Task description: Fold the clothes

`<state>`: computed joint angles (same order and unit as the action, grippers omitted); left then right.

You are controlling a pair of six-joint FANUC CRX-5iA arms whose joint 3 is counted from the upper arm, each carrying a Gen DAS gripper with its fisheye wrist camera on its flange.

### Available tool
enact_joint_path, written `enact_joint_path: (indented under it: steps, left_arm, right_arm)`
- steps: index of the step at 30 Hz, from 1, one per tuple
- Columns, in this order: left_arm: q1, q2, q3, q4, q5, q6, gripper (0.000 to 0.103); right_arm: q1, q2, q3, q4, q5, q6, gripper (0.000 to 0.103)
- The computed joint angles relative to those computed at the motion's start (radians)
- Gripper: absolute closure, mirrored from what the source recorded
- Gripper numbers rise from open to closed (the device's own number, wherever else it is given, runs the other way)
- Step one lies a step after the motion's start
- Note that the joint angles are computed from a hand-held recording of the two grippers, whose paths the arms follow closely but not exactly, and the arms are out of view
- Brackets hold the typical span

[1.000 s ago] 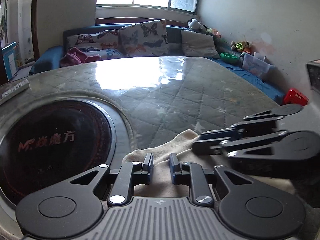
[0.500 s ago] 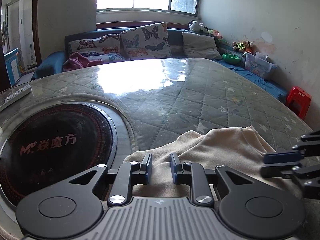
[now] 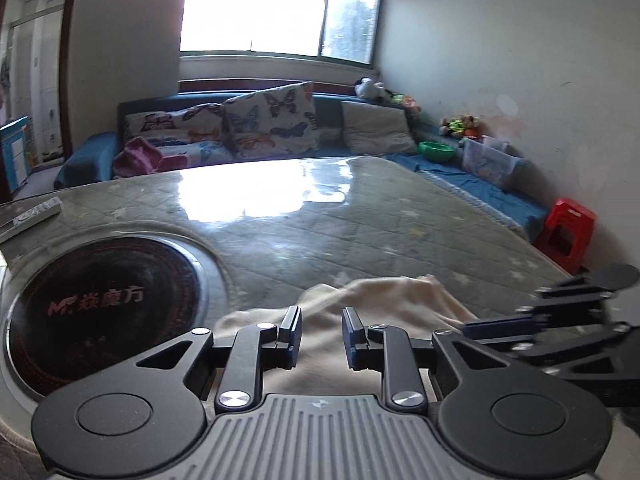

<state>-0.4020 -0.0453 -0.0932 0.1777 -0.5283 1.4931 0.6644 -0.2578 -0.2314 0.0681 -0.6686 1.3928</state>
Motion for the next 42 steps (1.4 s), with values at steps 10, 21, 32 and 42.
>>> enact_joint_path:
  steps: [10, 21, 32, 42]
  left_arm:
    - [-0.013, 0.028, -0.025, 0.027, 0.002, -0.023, 0.079]
    - [-0.025, -0.163, -0.190, -0.020, -0.001, 0.079, 0.079]
    - [0.000, -0.253, -0.210, -0.137, -0.034, 0.250, 0.079]
    - [0.043, -0.217, -0.180, -0.104, -0.048, 0.257, 0.079]
  right_arm:
    - [0.029, 0.006, -0.004, -0.017, -0.020, 0.039, 0.088]
    - [0.017, -0.072, -0.079, 0.014, -0.041, -0.022, 0.088]
    - [0.010, -0.090, -0.082, 0.020, -0.052, -0.033, 0.088]
    - [-0.003, -0.049, -0.039, -0.009, -0.062, 0.011, 0.088]
